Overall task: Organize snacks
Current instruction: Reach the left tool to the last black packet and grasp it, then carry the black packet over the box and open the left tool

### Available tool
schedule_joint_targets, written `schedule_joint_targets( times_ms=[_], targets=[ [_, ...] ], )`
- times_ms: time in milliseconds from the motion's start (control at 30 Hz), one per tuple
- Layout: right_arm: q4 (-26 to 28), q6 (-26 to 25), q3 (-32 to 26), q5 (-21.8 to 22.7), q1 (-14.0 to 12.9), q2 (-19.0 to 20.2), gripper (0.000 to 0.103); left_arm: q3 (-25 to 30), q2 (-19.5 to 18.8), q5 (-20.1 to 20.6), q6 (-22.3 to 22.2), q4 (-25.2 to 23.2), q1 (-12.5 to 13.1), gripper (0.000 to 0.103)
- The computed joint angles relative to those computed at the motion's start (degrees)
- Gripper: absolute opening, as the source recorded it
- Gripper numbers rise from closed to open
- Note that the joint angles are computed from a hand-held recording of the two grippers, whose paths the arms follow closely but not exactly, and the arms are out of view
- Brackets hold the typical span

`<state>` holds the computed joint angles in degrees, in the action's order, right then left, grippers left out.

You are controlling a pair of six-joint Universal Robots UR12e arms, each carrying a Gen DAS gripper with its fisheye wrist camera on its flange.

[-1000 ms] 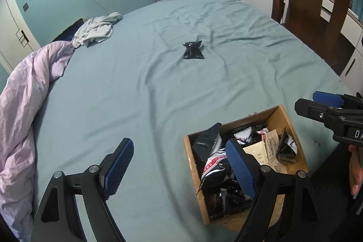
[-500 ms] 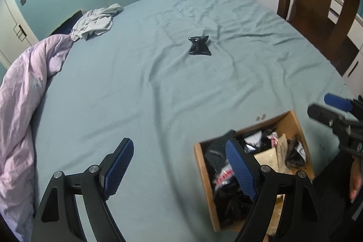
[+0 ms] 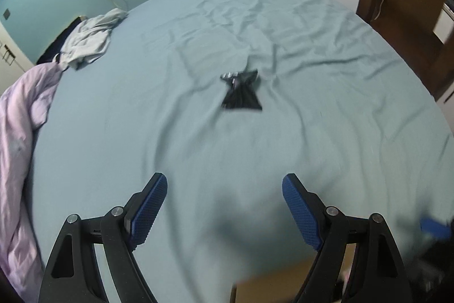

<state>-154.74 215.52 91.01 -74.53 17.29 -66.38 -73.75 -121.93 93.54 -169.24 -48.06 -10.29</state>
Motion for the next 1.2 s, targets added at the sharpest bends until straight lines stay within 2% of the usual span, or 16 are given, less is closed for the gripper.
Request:
schedule_joint_targets(
  times_ms=[100,300,467,567,600,633,667,767,867,1033,1200],
  targets=[
    [-1.14,1.47,0.63,1.12,-0.65,0.13,0.079,5.72,-4.38,0.39,1.07,-3.49,-0.56,0.084],
    [-1.16,2.90,0.82,3.07,-1.36,0.79,0.079,17.52,-13.07,1.74,-0.51,-10.07,-1.87,0.084],
    [2.64,1.95,-1.04,6.73,-1.89,2.38,0.079,23.59,-17.45,1.59,-2.66,-13.57,-2.21,0.084],
    [1.91,2.31,-1.18,7.48,-2.21,2.75,0.079,25.22,-18.42,-1.02,-5.34,-14.60,-1.75,0.072],
    [1.79,2.25,-1.16,7.21,-2.22,2.76,0.079,25.74,-18.57,-2.14,-6.39,-15.42,-1.54,0.060],
    [2.02,2.06,-1.31,6.84,-2.19,2.86,0.079,25.79,-18.49,-2.45,-7.68,-15.41,-1.41,0.042],
    [2.35,1.91,-1.48,6.76,-2.15,2.96,0.079,25.90,-18.48,-1.67,-8.26,-15.23,-1.50,0.034],
    [3.24,1.74,-1.90,6.43,-2.06,3.20,0.079,25.75,-17.96,-0.42,-7.65,-16.99,-1.64,0.030],
    [3.36,1.90,-1.95,5.27,-1.93,3.09,0.079,22.91,-15.95,3.98,-6.84,-16.66,-2.07,0.029],
    [2.86,2.36,-1.43,4.08,-1.63,2.43,0.079,14.40,-9.36,7.40,-6.21,-13.22,-1.48,0.029],
    [1.01,2.31,-0.23,1.56,-0.95,0.96,0.079,6.62,-2.27,7.29,-6.19,-8.81,-0.54,0.029]
  ],
)
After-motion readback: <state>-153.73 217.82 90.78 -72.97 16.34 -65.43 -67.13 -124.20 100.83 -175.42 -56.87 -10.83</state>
